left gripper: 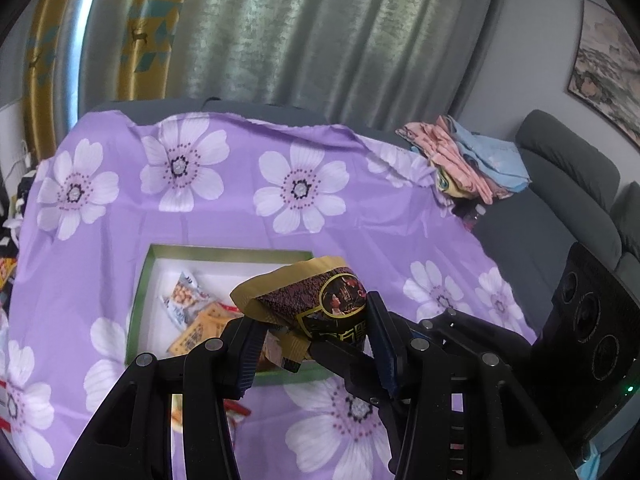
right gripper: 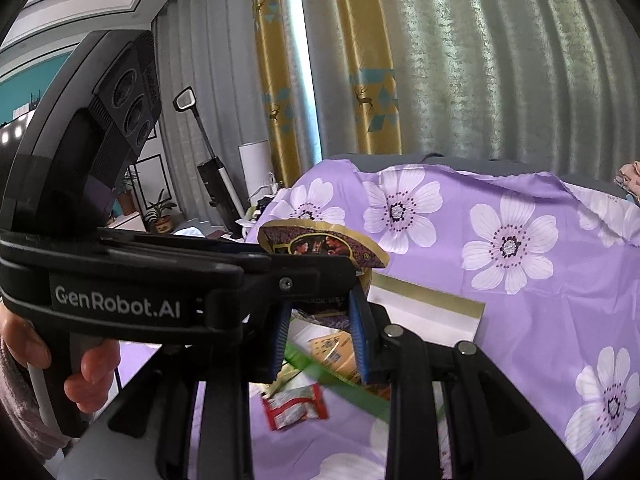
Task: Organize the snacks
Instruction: 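Lift the dark brown bag and carry it over the green box, then lower the dark brown bag into the green box and open the left gripper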
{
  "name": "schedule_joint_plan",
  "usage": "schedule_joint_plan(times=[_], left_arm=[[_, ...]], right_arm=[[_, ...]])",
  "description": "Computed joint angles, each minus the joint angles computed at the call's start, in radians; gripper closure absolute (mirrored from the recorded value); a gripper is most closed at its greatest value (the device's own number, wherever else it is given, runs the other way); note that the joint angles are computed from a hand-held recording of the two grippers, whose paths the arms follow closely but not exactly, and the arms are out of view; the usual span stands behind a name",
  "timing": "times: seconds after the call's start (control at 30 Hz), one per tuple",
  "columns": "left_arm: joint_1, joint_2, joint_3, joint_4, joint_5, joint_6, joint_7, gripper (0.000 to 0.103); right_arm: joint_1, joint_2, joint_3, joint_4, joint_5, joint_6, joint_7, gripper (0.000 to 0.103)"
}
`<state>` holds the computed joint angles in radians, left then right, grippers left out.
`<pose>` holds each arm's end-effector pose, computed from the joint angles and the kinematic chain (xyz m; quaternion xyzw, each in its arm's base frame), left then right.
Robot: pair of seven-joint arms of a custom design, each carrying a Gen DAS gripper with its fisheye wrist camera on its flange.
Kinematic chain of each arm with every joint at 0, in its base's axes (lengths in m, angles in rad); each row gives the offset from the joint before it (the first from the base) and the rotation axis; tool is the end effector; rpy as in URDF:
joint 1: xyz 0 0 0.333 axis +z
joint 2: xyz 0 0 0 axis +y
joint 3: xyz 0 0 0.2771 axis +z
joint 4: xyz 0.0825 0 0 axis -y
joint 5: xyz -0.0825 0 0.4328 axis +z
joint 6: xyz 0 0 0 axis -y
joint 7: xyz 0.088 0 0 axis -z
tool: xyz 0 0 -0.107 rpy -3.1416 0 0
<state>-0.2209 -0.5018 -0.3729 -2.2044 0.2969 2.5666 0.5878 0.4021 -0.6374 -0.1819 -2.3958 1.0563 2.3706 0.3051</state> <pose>0.4193 -0.3225 0.6166 -0.6868 0.5773 -0.3884 0.2100 0.4669 0.1057 0.5697 -0.7930 0.2739 -0.0996 0.5350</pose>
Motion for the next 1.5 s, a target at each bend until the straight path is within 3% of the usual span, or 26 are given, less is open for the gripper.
schedule_joint_plan(times=[0.37,0.83,1.1,1.5], left_arm=[[-0.038,0.154,0.103,-0.034,-0.179,0.119,0.106,0.055],[-0.047,0.267,0.147,-0.029,-0.364,0.172,0.227,0.054],[-0.038,0.272,0.143,-0.041,-0.388,0.191,0.233,0.054],[-0.003,0.295,0.109,0.002,-0.255,0.094,0.113,0.054]], right_arm=[[-0.041,0.214,0.053,0.083,-0.044,0.000,0.061,0.075],[-0.090,0.363,0.128,0.147,-0.126,0.020,0.149,0.074],[-0.092,0.383,0.140,0.156,-0.143,0.036,0.158,0.073],[-0.098,0.396,0.149,0.163,-0.186,0.032,0.192,0.072]])
